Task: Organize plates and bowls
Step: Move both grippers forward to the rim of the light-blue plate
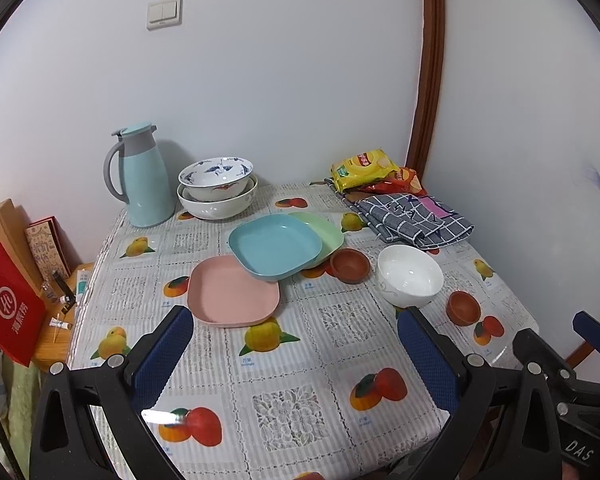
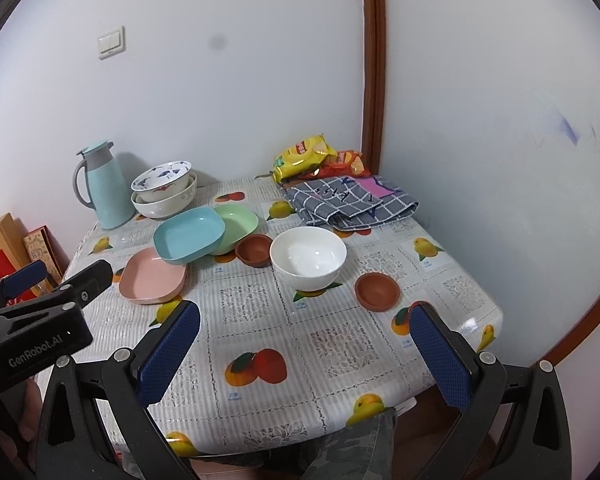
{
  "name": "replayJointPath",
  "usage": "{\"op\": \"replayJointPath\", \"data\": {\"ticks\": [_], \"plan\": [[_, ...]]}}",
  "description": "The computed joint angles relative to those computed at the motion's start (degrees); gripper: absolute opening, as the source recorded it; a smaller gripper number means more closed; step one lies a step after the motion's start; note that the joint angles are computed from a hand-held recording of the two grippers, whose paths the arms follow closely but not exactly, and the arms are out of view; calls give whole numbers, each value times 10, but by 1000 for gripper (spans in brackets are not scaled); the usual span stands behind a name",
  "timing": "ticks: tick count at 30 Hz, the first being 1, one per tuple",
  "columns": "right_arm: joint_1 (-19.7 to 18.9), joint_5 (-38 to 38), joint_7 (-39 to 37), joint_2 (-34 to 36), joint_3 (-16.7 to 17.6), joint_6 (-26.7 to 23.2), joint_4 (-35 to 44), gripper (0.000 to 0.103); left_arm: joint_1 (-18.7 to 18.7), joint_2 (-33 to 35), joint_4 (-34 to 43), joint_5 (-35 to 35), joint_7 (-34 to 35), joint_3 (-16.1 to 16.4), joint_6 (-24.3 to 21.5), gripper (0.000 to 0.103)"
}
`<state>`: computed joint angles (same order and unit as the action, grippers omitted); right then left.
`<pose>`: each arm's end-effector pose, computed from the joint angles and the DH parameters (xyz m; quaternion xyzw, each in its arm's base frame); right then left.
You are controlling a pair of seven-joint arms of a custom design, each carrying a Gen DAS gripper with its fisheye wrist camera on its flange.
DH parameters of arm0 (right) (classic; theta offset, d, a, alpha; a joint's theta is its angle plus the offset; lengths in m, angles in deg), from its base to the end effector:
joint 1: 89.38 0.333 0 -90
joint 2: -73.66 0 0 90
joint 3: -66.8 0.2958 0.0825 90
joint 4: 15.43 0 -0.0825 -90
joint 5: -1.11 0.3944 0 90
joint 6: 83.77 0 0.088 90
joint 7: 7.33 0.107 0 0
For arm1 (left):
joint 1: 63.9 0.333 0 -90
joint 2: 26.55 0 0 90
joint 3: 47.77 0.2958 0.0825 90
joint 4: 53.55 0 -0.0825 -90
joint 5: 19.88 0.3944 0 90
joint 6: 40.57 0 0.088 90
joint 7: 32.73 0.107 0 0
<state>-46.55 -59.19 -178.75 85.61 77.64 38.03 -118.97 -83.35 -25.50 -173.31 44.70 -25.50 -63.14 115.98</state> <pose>0.4167 0.4903 0.4344 -0.5535 0.7146 -0.3360 0.2647 0.4663 -0.3656 0.4425 -0.6081 0.6627 -0.3368 0.2786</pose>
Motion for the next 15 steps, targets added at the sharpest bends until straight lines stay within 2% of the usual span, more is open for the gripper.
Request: {"op": "replayJointPath", "data": {"ticks": [3, 8, 10, 15], "plan": [[0, -5, 2, 9, -4, -14, 9, 103, 6, 20, 13, -29, 34, 6, 18, 103], [-9, 18, -33, 33, -12, -17, 36, 103, 14, 44, 31, -61, 51, 20, 37, 102], [-13, 19, -41, 39, -18, -2, 39, 103, 14, 53, 40, -58, 47, 26, 29, 102], [-32, 24, -63, 60, -32, 74, 48, 103, 19, 79, 61, -77, 63, 39, 15, 102]]}}
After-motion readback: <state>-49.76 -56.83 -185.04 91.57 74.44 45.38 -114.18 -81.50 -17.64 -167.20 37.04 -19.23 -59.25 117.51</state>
